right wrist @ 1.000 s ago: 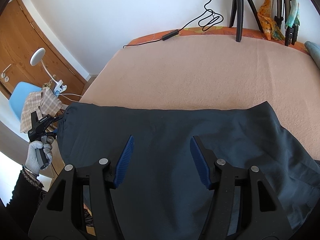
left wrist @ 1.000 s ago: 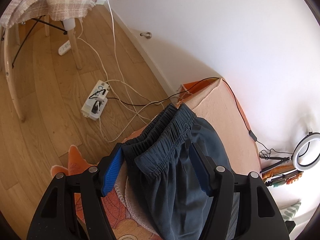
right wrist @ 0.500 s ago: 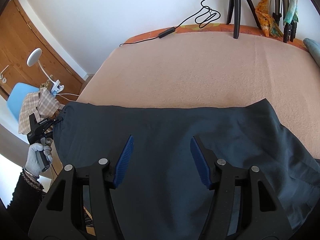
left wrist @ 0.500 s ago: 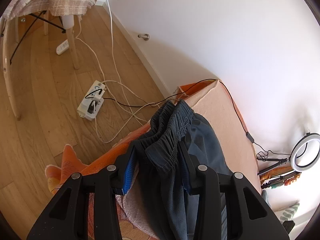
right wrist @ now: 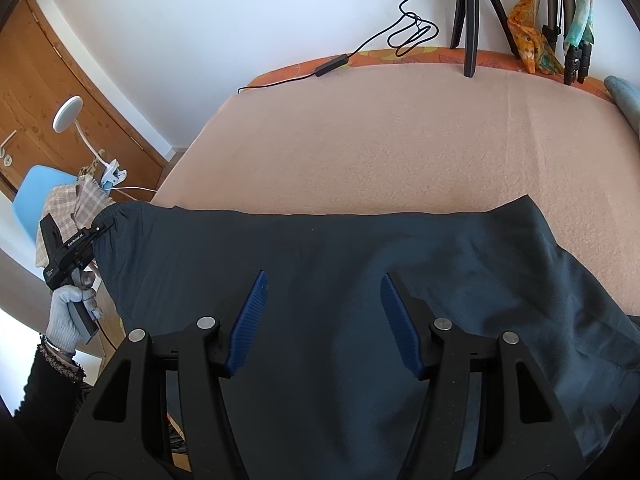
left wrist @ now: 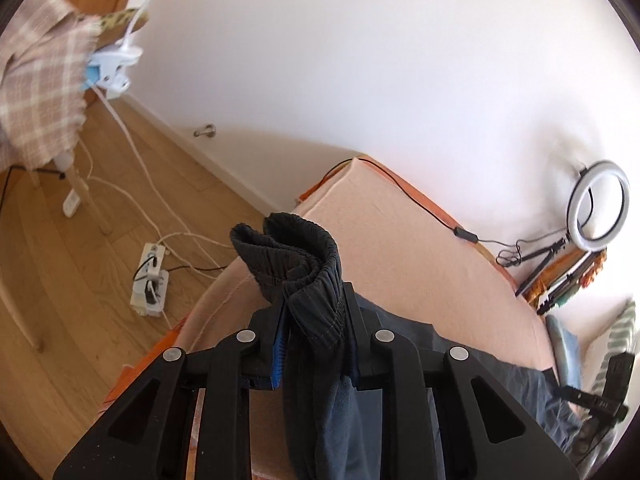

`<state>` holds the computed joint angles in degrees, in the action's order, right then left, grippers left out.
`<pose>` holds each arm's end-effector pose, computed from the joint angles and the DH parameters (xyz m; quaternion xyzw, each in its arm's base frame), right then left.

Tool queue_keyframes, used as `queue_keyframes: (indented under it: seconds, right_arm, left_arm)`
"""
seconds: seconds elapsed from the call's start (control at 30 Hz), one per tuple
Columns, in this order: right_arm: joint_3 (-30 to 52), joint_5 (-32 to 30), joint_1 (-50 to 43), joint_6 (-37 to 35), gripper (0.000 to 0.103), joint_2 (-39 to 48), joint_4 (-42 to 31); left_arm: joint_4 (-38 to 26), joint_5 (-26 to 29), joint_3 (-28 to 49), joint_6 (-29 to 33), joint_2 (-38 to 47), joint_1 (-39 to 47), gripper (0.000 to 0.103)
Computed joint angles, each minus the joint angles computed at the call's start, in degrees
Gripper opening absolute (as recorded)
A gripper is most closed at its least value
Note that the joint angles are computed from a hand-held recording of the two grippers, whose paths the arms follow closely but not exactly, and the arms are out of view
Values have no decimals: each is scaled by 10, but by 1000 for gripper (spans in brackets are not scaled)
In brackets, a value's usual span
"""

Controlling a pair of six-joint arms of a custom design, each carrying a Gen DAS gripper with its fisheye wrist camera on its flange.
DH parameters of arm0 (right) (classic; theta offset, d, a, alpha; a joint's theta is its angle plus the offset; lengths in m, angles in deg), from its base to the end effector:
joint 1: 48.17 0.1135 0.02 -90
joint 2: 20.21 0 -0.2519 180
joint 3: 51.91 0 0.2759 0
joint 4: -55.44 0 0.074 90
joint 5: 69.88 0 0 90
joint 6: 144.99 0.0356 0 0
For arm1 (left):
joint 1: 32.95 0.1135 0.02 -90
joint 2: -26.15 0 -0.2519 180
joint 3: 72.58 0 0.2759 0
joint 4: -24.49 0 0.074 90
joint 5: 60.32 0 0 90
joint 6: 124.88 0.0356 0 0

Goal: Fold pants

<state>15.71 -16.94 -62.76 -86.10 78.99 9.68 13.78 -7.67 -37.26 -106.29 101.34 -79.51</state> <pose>0.3129 -0.0593 0.1178 -0.1701 0.9276 0.2505 0.2190 0.1754 -0.1538 0.1011 -0.2974 0.8477 -0.1185 0.4230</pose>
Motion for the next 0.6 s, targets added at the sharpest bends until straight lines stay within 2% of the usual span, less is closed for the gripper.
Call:
queue_keyframes:
  seconds: [0.17, 0.4, 0.47, 0.6]
  right_arm:
    - [-7, 1, 8, 0, 62, -3, 3]
    - [-2, -20, 23, -1, 62, 15, -22]
    - [-2, -27, 37, 8, 62, 20, -30]
    - [2, -73, 81, 24, 62, 38, -67]
  left_arm:
    - [-15, 3, 106, 95, 89, -41, 21]
    - [-6, 77, 229, 193, 242, -69, 21]
    - [-24, 86, 259, 215, 267, -78, 21]
    - [-47, 112, 290, 249, 284, -90, 30]
